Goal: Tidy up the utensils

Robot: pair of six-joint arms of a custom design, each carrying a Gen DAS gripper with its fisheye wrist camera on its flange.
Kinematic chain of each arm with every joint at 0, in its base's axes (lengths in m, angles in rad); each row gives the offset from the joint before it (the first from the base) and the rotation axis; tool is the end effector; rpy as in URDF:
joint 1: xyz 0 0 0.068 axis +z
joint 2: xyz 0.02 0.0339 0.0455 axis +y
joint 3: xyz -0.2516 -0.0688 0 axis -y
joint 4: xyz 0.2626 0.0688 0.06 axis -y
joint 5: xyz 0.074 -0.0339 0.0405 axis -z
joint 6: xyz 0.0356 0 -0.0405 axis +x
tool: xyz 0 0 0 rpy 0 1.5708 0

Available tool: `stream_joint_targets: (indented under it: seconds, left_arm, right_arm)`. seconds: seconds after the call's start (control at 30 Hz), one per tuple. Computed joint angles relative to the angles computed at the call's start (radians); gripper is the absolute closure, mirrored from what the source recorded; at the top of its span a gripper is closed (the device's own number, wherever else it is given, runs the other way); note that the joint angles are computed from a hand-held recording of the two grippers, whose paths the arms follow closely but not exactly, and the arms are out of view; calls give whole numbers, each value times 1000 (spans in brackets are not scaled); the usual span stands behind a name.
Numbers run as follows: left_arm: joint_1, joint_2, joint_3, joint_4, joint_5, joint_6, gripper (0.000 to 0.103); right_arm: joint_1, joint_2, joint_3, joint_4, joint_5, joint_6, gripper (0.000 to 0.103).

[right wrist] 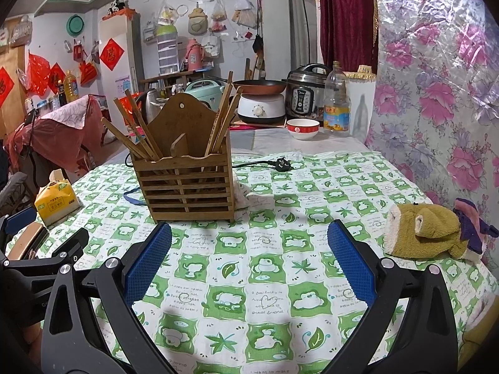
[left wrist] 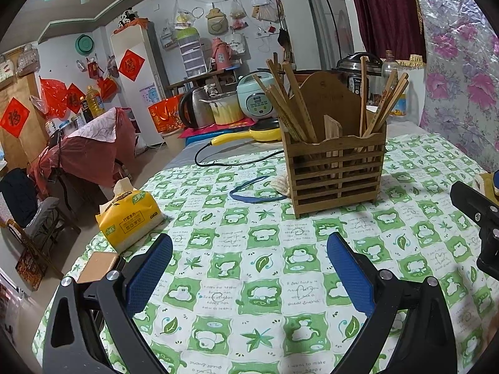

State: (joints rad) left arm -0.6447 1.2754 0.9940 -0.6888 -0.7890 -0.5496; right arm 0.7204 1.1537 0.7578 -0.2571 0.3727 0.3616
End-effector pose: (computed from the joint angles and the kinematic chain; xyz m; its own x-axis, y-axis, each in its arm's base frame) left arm 0.2323 -0.1431 0.2572 -0.6160 0.0027 -0.7877 -0.2567 0.9447 0.2040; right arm 0.2104 0.1675 0.2325 -0.5676 -0.0598 -0.8212 -0.2098 0.9749 0.0741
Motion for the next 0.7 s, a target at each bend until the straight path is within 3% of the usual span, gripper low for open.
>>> stream_joint_targets:
  seconds: [0.7]
  left_arm:
    - [-1,-3,-4,0,-7,-2,6]
  right_arm:
    - [-4,-5,-6,4,-3,-2,6]
